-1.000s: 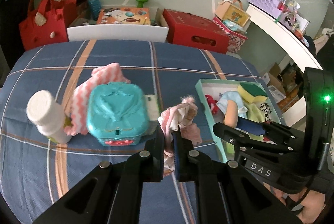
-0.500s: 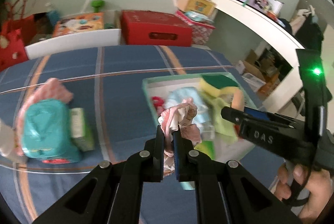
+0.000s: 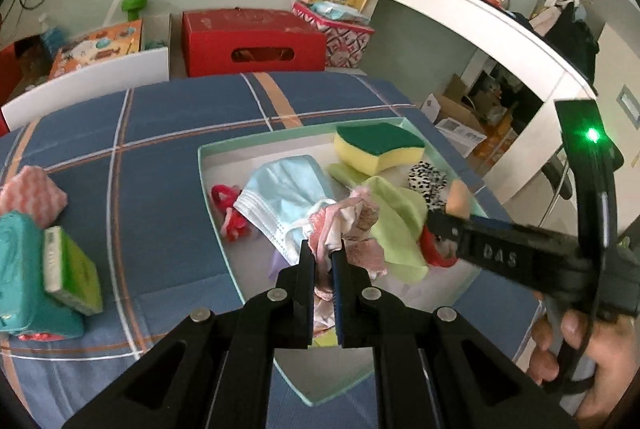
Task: Organize soft objects
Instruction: 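Carry the doll into the white tray with both tools and open them, then withdraw both tools from the tray back toward the towel and tissue pack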
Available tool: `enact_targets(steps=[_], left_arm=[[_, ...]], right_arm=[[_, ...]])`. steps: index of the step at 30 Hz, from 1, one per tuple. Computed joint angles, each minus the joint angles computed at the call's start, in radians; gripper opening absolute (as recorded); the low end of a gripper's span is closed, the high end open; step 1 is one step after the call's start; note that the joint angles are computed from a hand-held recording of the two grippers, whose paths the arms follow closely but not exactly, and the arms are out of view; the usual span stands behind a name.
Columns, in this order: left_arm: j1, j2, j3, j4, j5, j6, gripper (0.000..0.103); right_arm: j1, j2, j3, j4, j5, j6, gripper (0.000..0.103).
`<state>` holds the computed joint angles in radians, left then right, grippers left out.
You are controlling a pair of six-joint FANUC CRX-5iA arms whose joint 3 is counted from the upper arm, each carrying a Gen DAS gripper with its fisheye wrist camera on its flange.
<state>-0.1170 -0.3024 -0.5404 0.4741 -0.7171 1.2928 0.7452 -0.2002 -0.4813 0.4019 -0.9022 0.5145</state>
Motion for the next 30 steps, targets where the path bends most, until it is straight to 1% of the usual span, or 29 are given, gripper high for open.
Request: enact_targets(steps=[5,8,10,12,16,18,19,20,21,22,23,25,27,29,30], left_arm=[[-0.009,0.07,0.042,-0.076,-0.003,0.074,0.007],[-0.01,0.096,0.053,-0.081,0.005,0.082,0.007],[-0.017,0.113,0.066,-0.109,0.011,0.102,0.007],[-0.021,0.125,0.082,-0.139,-0.002,0.125,0.007],[-0.015,0.117,0.088,-0.129,-0.03,0.121,0.008],[-0.014,0.112,0.094,-0.126,-0.042,0.116,0.01],[-0.013,0.108,0.098,-0.128,-0.053,0.116,0.014],[-0.012,0.104,0.1,-0.129,-0.06,0.116,0.022],[-0.011,0.095,0.101,-0.134,-0.063,0.119,0.027],[-0.011,0.088,0.101,-0.141,-0.061,0.126,0.037],[-0.01,0.078,0.1,-0.15,-0.058,0.135,0.04],[-0.01,0.062,0.108,-0.183,-0.065,0.16,0.041],[-0.011,0.05,0.122,-0.237,-0.078,0.202,0.045],[-0.016,0.051,0.154,-0.319,-0.113,0.277,0.057],[-0.018,0.052,0.167,-0.354,-0.13,0.312,0.058]], right_arm=[[-0.011,0.032,0.016,-0.043,-0.015,0.042,0.05],[-0.015,0.044,0.023,-0.055,-0.015,0.058,0.05],[-0.014,0.047,0.023,-0.057,-0.015,0.059,0.051],[-0.012,0.048,0.024,-0.053,-0.018,0.057,0.051],[-0.003,0.037,0.02,-0.034,-0.025,0.038,0.051],[-0.001,0.032,0.018,-0.022,-0.027,0.034,0.056],[0.001,0.029,0.016,-0.015,-0.029,0.028,0.058],[0.003,0.026,0.015,-0.01,-0.031,0.024,0.064],[0.005,0.023,0.013,-0.005,-0.033,0.021,0.065],[0.005,0.021,0.013,-0.003,-0.033,0.02,0.065],[0.007,0.017,0.011,0.002,-0.034,0.016,0.065],[0.012,0.009,0.006,0.014,-0.036,0.005,0.065],[0.015,0.006,0.005,0.021,-0.036,0.003,0.065],[0.024,0.005,0.006,0.029,-0.038,0.003,0.065],[0.028,0.006,0.007,0.029,-0.036,0.007,0.065]])
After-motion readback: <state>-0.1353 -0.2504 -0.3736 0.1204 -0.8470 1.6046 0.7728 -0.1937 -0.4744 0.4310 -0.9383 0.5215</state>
